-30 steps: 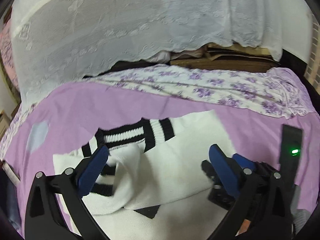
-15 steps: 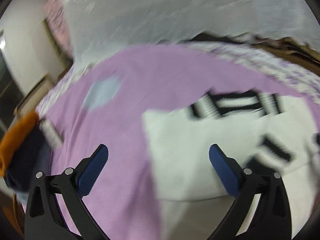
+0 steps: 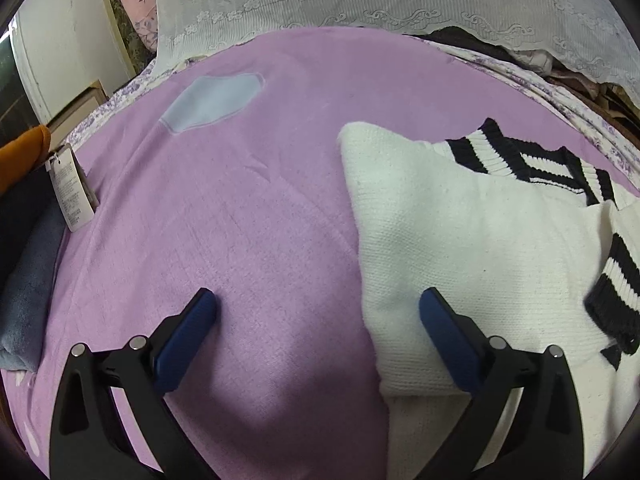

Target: Fold small clothes

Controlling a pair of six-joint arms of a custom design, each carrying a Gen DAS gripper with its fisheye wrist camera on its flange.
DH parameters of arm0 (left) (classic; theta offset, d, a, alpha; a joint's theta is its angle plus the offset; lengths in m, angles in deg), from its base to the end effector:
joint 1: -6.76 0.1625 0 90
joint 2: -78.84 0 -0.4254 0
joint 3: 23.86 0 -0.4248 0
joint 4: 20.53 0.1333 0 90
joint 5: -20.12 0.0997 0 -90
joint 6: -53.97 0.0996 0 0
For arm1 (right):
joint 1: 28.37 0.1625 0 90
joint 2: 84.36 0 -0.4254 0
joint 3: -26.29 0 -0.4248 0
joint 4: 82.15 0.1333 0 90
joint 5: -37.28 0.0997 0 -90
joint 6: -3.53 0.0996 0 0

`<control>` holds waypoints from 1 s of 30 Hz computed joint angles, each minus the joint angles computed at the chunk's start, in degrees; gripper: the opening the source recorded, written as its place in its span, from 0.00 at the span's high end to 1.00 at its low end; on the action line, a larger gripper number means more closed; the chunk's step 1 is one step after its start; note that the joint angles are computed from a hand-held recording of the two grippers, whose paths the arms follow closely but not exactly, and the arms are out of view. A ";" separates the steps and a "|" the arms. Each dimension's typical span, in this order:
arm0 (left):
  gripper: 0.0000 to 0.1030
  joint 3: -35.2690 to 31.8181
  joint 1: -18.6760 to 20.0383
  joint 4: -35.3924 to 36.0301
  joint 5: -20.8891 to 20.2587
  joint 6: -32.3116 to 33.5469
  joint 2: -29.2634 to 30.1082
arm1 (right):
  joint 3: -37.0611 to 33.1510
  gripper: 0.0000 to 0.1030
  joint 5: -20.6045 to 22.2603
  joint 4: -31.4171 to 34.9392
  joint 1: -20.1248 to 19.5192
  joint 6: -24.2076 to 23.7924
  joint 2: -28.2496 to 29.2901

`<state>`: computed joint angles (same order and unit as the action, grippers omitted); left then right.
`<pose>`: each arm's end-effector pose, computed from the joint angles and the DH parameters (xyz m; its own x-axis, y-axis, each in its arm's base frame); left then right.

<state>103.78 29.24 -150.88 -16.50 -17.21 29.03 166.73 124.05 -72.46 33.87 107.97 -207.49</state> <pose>-0.2946 -0.3527 -0.0356 -0.6221 -0.0492 -0.7814 0.4478 0.7963 -0.4066 0.0221 -0.2562 0.2584 -0.4309 -0.2842 0.8565 -0.8255 0.5075 -0.2470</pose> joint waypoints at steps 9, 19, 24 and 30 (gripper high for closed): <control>0.04 -0.57 0.14 0.90 -0.28 -0.37 -0.08 | -5.56 0.74 9.27 -0.06 7.67 5.18 10.03; 0.04 -0.60 -0.01 1.47 -0.14 -0.83 -0.04 | -16.37 0.81 -0.63 8.38 -13.99 39.89 5.44; 0.04 -0.24 -1.45 3.99 0.85 -3.68 -1.12 | -15.24 0.81 -15.84 13.50 -23.53 39.75 0.50; 0.04 -0.03 -2.20 -4.74 3.23 2.71 0.05 | -15.33 0.74 -4.12 11.14 -6.40 32.31 8.26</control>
<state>103.75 27.05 -155.62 -13.27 -14.50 29.08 151.40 119.93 -61.32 27.46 140.28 -199.23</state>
